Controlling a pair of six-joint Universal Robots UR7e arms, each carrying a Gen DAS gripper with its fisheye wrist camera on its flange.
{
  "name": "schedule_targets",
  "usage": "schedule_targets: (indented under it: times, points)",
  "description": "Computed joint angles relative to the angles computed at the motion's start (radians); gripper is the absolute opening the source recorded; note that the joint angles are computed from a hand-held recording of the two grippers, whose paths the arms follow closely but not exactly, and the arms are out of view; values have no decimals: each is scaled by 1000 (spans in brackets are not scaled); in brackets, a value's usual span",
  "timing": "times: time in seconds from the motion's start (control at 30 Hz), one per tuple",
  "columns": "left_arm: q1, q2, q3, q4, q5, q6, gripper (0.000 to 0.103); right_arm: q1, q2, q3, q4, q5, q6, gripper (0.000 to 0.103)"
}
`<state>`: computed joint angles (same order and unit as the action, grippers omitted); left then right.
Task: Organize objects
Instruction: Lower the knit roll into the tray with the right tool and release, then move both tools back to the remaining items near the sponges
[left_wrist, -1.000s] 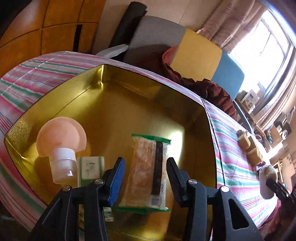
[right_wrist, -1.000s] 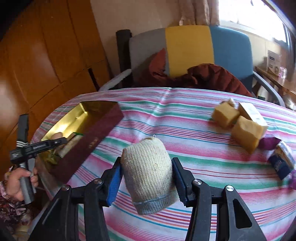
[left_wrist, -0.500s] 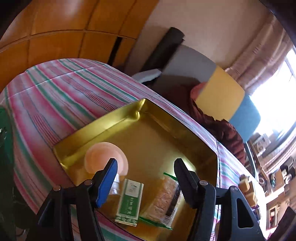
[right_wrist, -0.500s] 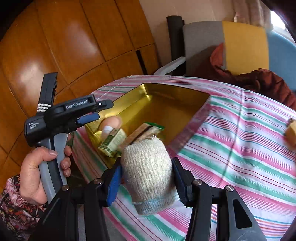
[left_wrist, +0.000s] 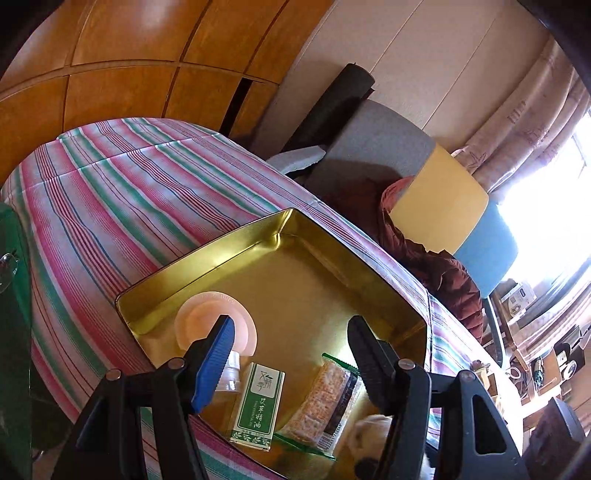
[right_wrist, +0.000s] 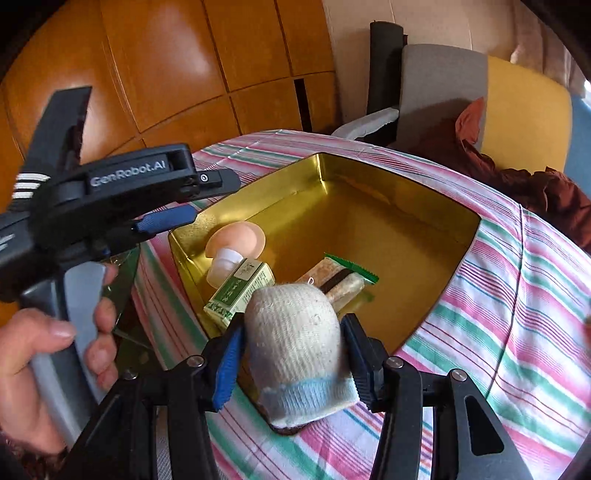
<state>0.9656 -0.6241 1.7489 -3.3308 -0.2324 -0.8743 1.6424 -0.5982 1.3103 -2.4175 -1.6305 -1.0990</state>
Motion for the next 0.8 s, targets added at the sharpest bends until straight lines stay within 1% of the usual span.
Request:
schedule_targets:
  times: [0.1,0.13,0.17,0.2,0.23,0.27,0.4,0.47,0.63,0.7,0.8]
  points:
    - [-1,-2,1,11,0,-9,65,2,7,5,-15,-17,-10,53]
    - [-1,-3,2,11,-3,-11,65,0,4,14,-37,-18,-12,56]
    - [-2,-2,1,2,-2,-5,65,-3,-1,23,-54,-10,-8,62]
    - [-4,0,0,0,2,-5,65,-9,-9,31,-62,8,-2,65]
    - [-5,1,0,1,5,-5,65,-14,-17,39,-72,26,3,70]
    - [-5,0,0,6,6,-9,65,-19,-26,49,-88,40,8,72]
    - [-5,3,-4,17,1,-14,65,-29,-50,85,-156,53,-5,72]
    - [-5,1,-6,46,-2,-32,65,-31,-55,88,-166,48,-8,74]
    - [-8,11,-25,78,-18,-21,65,-39,-61,81,-176,28,19,75]
    - [-9,26,-43,37,-36,44,65,-43,-60,71,-178,16,36,76]
    - [-10,46,-71,12,-64,117,65,-53,-61,54,-183,-1,53,77]
